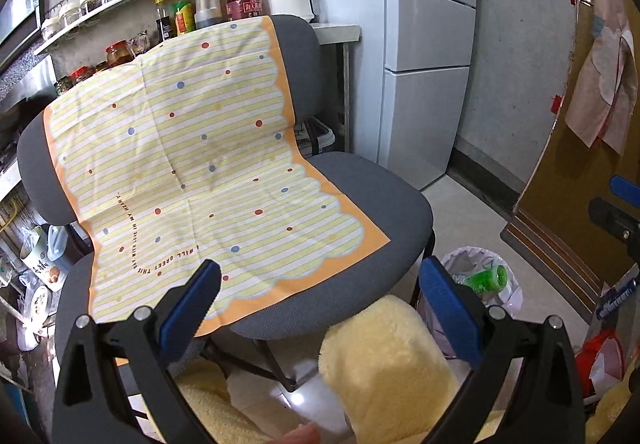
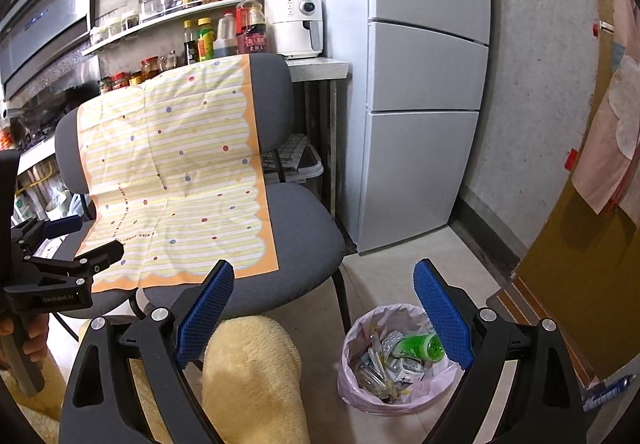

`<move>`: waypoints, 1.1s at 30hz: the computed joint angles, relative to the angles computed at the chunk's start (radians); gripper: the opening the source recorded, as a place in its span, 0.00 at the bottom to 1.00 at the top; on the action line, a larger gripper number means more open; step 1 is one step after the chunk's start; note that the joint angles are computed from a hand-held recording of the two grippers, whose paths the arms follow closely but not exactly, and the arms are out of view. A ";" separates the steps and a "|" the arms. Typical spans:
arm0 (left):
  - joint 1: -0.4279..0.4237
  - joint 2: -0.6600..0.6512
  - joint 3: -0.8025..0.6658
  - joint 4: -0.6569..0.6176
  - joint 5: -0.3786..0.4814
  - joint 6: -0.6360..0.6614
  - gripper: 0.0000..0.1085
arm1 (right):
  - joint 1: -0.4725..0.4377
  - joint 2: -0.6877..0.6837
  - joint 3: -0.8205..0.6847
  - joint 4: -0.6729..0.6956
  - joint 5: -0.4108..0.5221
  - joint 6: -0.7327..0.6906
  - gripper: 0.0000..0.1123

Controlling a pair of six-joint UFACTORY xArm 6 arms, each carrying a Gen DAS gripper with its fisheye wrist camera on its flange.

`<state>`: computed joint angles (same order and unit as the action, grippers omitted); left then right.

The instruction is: Collect trash

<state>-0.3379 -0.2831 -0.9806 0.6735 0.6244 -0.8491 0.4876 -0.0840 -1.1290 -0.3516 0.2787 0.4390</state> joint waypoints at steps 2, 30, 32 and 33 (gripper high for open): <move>0.002 -0.002 0.001 0.000 -0.006 0.001 0.89 | 0.001 0.000 0.000 -0.005 0.001 0.006 0.81; -0.008 -0.006 -0.008 0.030 0.002 -0.042 0.89 | 0.003 0.014 -0.003 -0.028 0.000 0.027 0.81; -0.009 -0.006 -0.009 0.028 0.006 -0.043 0.89 | 0.003 0.013 -0.002 -0.020 -0.002 0.019 0.81; -0.009 -0.006 -0.010 0.027 0.006 -0.042 0.89 | 0.003 0.014 -0.003 -0.022 0.000 0.021 0.81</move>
